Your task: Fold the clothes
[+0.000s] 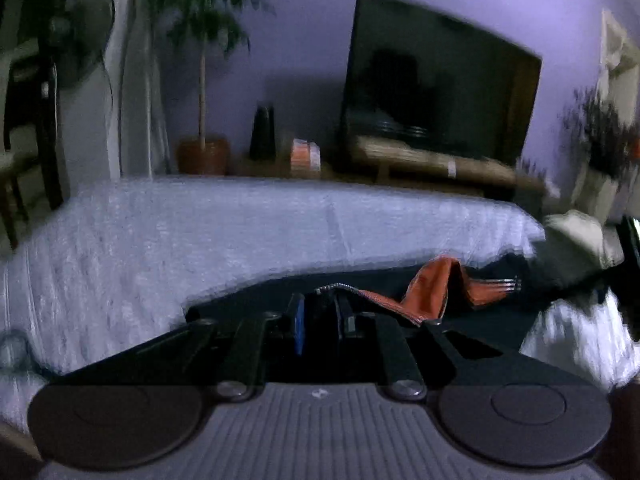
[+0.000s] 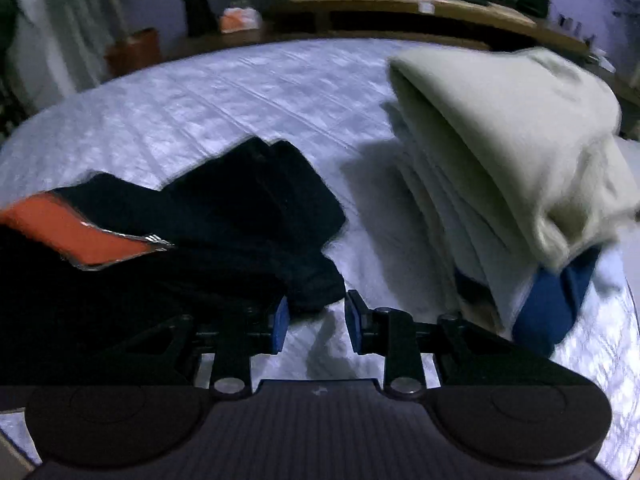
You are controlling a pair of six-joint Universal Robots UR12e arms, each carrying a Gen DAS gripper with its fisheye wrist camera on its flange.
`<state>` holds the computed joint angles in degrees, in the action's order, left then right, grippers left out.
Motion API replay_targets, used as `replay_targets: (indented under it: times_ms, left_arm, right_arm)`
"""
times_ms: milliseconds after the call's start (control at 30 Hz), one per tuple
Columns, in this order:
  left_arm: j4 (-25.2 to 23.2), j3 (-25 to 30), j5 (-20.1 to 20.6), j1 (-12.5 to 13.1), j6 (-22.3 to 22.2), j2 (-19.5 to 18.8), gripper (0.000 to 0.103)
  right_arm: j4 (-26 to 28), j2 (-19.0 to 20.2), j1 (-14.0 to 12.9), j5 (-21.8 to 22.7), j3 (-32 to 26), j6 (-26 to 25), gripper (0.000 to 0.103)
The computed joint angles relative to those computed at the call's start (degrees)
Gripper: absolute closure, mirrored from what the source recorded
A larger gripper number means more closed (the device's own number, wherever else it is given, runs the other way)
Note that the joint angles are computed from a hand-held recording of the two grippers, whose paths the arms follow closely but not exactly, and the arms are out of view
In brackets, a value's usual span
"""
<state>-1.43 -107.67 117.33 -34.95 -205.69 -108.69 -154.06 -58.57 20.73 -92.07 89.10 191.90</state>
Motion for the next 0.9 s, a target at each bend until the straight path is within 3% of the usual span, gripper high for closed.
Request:
replay_targets:
  times_ms: [133, 233, 300, 433, 600, 700, 800, 900]
  left_arm:
    - [1.1, -0.4, -0.1, -1.3, 3.6, 0.1, 0.090]
    - [4.3, -0.9, 0.9, -2.0, 5.5, 0.2, 0.090]
    - [2.8, -1.2, 0.1, -2.5, 4.4, 0.8, 0.090]
    - [-7.6, -1.3, -5.0, -1.7, -0.9, 2.4, 0.090]
    - [-7.4, -2.5, -2.4, -1.5, -3.2, 3.8, 0.090]
    - [-7.8, -3.0, 0.5, -1.8, -5.9, 4.5, 0.090]
    - [-9.5, -3.9, 2.0, -1.8, -9.8, 5.7, 0.090]
    - [-11.1, -4.4, -0.7, -1.2, -9.7, 6.5, 0.090]
  right_arm:
    - [-1.0, 0.6, 0.0, -2.1, -0.7, 2.2, 0.069]
    - [-6.4, 0.6, 0.0, -3.4, 0.0, 3.2, 0.070]
    - [-7.8, 1.4, 0.3, -5.5, -0.7, 3.5, 0.070]
    - [-3.3, 3.3, 1.4, -11.2, -3.7, 1.5, 0.070]
    - [1.6, 4.5, 2.9, -17.7, -5.7, -2.9, 0.071]
    - [-0.4, 4.3, 2.3, -14.8, -4.8, 0.9, 0.072]
    - [0.9, 3.4, 1.8, -13.7, -3.7, 5.3, 0.053]
    - [1.3, 3.2, 2.2, -16.7, -2.9, 4.6, 0.057]
